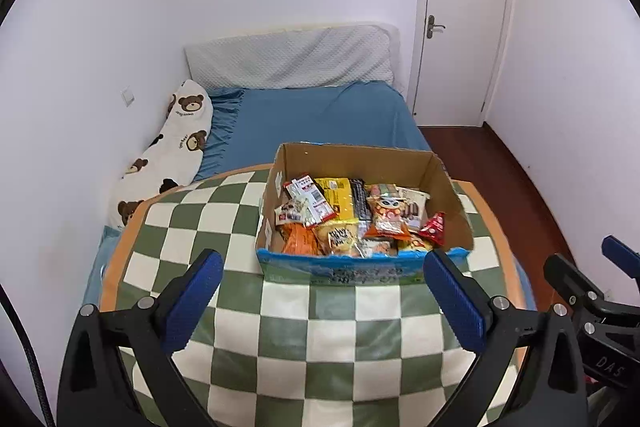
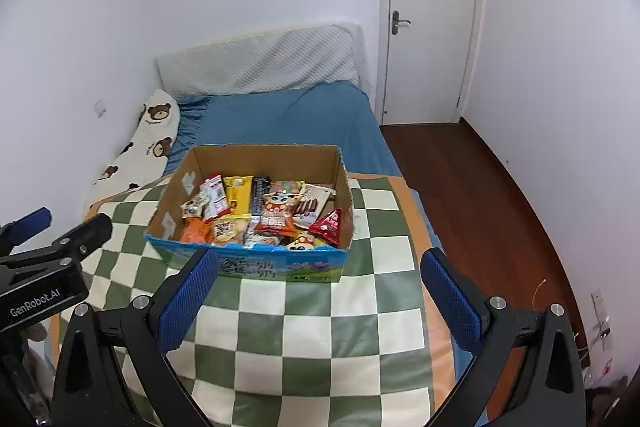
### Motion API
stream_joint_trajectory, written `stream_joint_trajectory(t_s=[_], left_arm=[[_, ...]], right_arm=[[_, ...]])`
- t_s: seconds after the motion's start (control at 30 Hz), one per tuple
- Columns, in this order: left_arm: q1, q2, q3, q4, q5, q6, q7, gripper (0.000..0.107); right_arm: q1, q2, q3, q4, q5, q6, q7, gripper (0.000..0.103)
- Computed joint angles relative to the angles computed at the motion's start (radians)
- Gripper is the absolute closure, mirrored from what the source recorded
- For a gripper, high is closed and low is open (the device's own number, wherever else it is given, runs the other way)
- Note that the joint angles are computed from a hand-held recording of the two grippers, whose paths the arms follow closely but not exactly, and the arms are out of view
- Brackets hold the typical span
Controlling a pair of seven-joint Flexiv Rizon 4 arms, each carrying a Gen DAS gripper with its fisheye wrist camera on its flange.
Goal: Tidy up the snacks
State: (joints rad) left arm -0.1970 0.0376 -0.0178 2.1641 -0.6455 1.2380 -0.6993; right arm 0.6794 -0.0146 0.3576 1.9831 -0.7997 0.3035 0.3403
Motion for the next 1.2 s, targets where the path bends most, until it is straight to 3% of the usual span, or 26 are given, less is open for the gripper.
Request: stream_joint_trajectory(t_s=[0.2,0.57,1.2], left_arm=[[0.006,-0.073,-0.025,-0.038,0.076,0.038,-0.058,0.004],[0.026,-0.146,-0.047,-0.104,0.217,-0.019,-0.181,0.004],[0.036,-0.156,-0.059,-0.111,0.195,-0.009,-0.17,0.004]], right_arm=[[-0.038,-0.014,-0.03,0.029,-0.006,0.054,-0.009,0.0],[-0.081,-0.035,-0.057,0.05,-0.002,0.117,-0.027,0.0],[-0.084,-0.042,-0.06,0.047,-0.006,0.122,-0.027,0.0]])
